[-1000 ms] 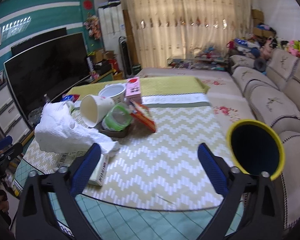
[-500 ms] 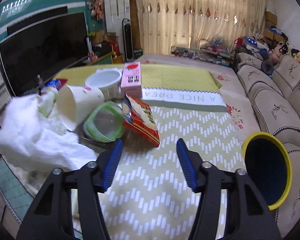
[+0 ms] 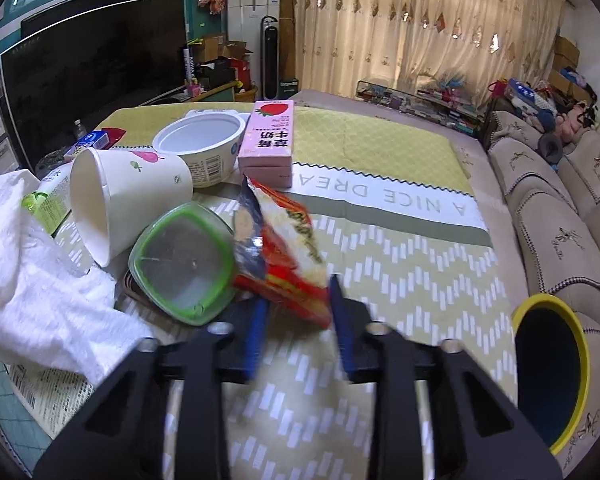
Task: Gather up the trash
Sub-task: 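Grasp the red snack wrapper on the table with the right gripper, then carry the red wrapper to the yellow-rimmed bin and open the right gripper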
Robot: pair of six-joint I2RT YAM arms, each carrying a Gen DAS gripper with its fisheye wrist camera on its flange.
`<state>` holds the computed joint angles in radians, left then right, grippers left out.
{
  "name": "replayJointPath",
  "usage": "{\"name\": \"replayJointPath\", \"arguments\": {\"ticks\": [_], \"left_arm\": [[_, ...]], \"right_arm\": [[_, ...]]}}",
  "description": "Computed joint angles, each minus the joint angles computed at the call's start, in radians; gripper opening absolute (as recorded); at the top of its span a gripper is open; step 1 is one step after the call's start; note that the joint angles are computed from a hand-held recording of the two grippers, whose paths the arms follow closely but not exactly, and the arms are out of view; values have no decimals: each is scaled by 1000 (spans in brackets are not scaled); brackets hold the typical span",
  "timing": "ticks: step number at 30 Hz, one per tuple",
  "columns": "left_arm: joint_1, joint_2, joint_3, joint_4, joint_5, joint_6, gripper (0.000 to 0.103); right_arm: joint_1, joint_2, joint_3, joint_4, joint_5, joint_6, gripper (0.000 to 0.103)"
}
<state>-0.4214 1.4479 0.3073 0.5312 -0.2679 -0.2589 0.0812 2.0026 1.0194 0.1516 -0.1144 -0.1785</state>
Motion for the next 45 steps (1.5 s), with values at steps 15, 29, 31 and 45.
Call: {"name": "replayJointPath", "arguments": {"ticks": [15, 29, 31, 45], "left_arm": [[-64, -12, 1, -11, -29, -13, 99], [-138, 39, 72, -56, -80, -25, 99], [-142, 40, 81, -70, -88, -30, 99], [-152, 121, 163, -106, -126, -32, 99]], "right_arm": [[-170, -140, -118, 16, -226, 79, 4], [-590, -139, -129, 49, -252, 124, 4], [-627, -92, -88, 36, -226, 123, 4], [-688, 178, 103, -13, -93, 132, 29]]}}
